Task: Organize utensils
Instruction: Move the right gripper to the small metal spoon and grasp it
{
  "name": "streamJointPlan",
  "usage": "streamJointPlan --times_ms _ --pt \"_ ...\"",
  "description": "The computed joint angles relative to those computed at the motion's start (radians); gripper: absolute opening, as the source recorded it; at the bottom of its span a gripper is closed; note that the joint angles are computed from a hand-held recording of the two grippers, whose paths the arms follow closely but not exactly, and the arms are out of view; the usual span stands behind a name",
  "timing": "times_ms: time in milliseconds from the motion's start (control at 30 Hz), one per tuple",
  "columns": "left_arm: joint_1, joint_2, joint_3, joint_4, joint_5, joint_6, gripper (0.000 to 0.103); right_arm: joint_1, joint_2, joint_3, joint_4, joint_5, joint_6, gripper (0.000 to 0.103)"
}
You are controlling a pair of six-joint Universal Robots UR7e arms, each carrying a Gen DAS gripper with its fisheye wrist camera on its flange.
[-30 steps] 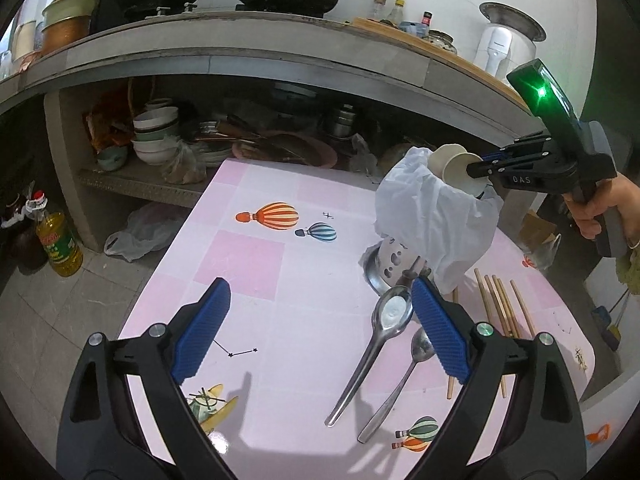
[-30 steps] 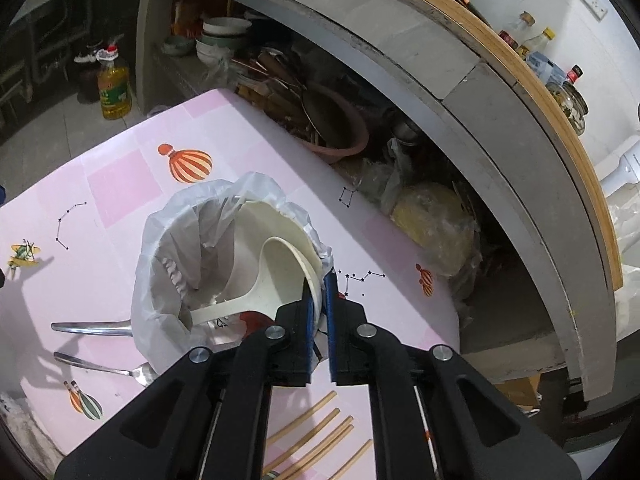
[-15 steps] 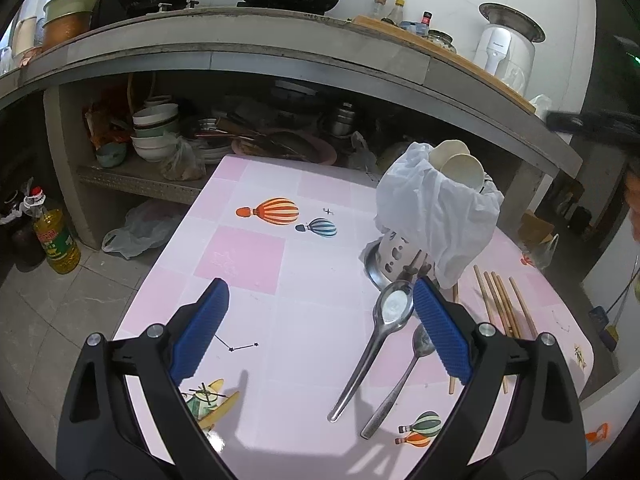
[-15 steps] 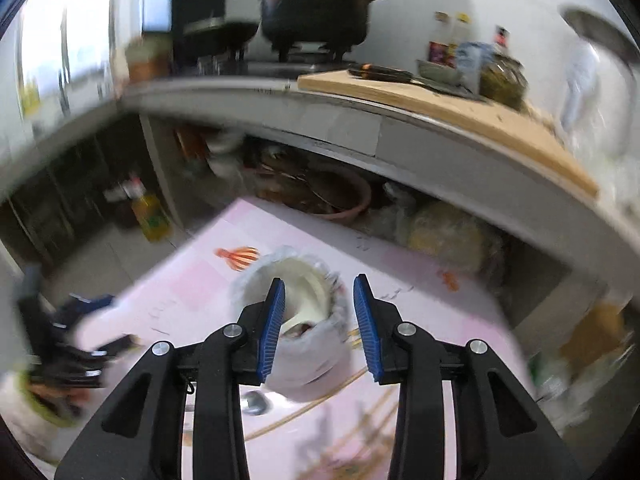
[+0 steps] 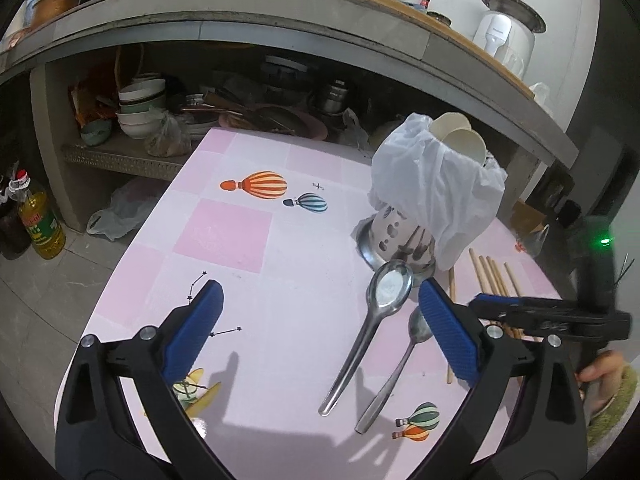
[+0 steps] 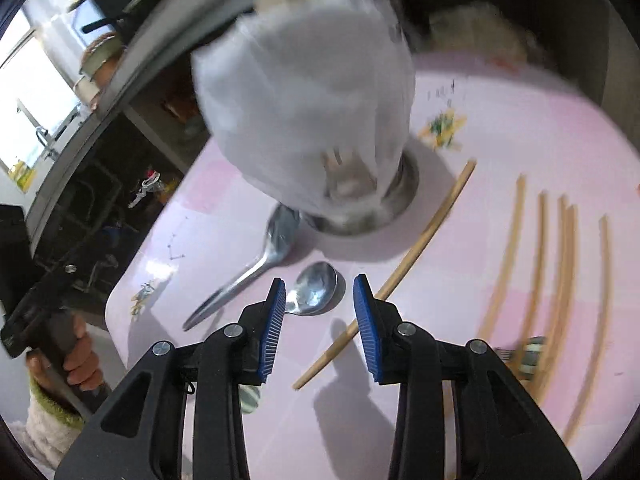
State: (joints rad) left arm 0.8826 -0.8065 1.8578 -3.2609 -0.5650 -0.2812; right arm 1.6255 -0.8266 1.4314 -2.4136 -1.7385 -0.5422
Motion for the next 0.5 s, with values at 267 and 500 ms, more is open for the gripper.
streamJointPlan --times_ms 267,500 --pt "0.021 0.014 -0.012 0.009 -0.028 -0.006 0.095 -0.004 0.078 -0.03 -0.042 -0.051 -0.015 0.031" --pt "0.031 0.028 -0.016 -0.045 -0.043 0.046 0.095 -0.001 0.081 -0.023 -0.062 -0.062 -0.053 0.017"
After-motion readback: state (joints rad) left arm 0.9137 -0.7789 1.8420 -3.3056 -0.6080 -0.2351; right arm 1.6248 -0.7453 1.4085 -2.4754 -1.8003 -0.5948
